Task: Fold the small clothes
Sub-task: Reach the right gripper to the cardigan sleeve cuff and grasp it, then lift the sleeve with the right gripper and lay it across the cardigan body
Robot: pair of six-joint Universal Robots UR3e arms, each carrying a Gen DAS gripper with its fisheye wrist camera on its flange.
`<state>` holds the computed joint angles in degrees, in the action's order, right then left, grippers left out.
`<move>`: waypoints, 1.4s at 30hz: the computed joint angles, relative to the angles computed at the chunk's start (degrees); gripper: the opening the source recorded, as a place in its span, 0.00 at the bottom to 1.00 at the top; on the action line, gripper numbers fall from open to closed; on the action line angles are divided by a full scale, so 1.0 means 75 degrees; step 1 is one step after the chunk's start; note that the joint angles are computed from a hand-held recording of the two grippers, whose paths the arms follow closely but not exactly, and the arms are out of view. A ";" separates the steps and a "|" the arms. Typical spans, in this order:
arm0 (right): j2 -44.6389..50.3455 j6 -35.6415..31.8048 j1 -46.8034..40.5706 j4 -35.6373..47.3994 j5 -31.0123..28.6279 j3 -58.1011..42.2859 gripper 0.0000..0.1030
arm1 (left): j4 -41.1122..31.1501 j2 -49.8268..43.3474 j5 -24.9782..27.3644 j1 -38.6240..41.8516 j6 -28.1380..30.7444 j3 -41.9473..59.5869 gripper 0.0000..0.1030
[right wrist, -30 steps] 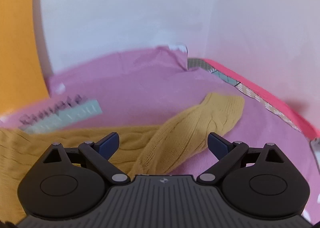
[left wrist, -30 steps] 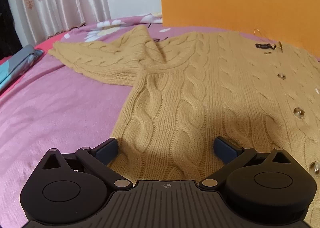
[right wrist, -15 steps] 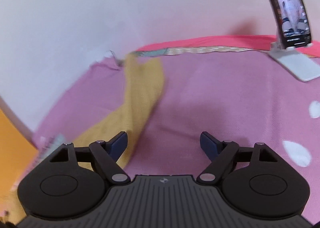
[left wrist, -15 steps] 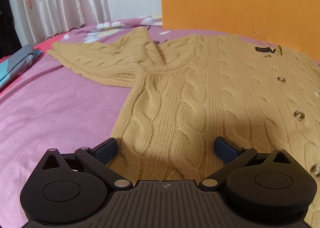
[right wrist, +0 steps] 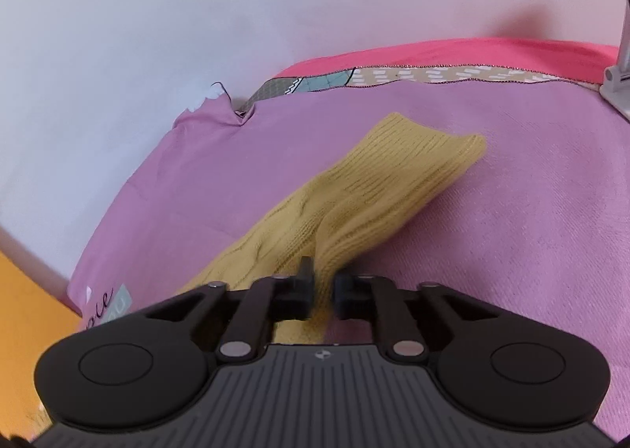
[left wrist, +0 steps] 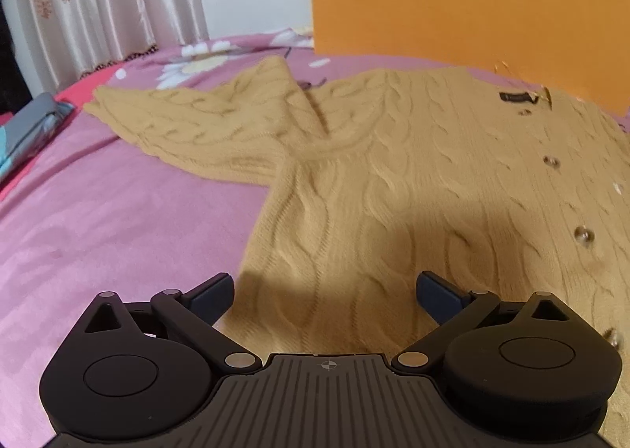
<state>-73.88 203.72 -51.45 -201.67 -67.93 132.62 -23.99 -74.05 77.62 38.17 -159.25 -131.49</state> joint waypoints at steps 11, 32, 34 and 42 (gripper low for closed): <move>-0.0652 -0.1287 0.2240 -0.1165 -0.0608 -0.0973 0.10 | 0.0008 -0.0001 -0.0463 0.0579 0.0100 -0.0229 1.00; 0.3608 -0.6796 0.9500 0.0461 -0.2740 -0.6426 0.10 | -0.0387 0.0665 -0.1080 0.1810 0.0691 -0.0542 1.00; 0.3708 -0.7204 0.9974 0.1337 -0.3152 -0.6582 0.11 | -0.0387 0.0660 -0.1134 0.1866 0.0745 -0.0600 1.00; 0.3983 -0.7034 1.0399 0.2064 -0.3786 -0.7137 0.33 | -0.0305 0.0615 -0.1325 0.2000 0.0832 -0.0730 1.00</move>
